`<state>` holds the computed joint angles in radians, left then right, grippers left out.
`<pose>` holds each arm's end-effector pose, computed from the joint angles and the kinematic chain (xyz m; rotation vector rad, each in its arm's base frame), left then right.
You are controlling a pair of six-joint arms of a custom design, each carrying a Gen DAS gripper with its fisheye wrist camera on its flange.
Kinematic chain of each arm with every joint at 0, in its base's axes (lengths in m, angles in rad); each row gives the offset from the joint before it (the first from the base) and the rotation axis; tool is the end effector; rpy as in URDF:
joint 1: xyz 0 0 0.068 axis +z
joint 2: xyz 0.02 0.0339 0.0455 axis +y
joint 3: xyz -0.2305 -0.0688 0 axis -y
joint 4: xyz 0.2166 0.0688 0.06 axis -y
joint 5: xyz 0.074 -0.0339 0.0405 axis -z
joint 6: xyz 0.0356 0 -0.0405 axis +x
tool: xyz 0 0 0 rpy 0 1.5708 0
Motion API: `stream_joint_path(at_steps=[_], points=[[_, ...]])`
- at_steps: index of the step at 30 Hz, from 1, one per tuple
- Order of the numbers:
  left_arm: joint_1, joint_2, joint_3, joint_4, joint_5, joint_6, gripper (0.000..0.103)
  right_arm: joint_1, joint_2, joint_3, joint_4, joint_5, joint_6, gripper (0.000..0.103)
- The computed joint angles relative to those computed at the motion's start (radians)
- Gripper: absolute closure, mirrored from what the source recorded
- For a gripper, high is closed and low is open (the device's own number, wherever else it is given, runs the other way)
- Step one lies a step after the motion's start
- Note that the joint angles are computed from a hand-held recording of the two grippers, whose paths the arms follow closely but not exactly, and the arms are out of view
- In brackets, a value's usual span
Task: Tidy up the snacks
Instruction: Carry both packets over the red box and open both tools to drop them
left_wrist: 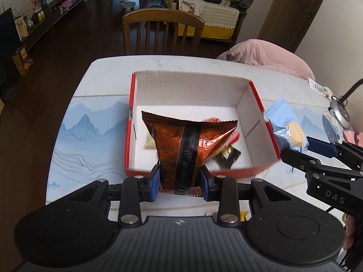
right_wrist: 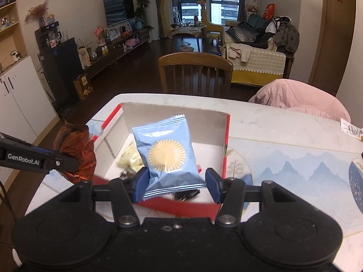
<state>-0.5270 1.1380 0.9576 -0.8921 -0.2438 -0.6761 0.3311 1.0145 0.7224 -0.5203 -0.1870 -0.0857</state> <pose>0.1764 -0.0927 0.2476 -0.2739 2.5811 -0.1115 0.1850 0.0706 0.2252 -0.5818 2.3196 0.3390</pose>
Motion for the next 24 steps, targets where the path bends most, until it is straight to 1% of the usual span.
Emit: stream_joint_path(at_steps=[3,7,16,24], points=[[0.039,0.074,0.043,0.027,0.01,0.029,0.069,-0.024,0.101,0.04,0.048,-0.015,-0.025,0.049],[0.079,0.174,0.096,0.061,0.015,0.057,0.069,-0.015,0.221,0.09,0.105,-0.005,-0.037,0.049],[0.138,0.392,0.19,0.11,0.025,0.094,0.069,-0.001,0.5,0.217,0.18,0.006,-0.076,0.049],[0.156,0.575,0.281,0.125,0.038,0.117,0.069,0.002,0.688,0.333,0.16,-0.016,-0.12,0.049]])
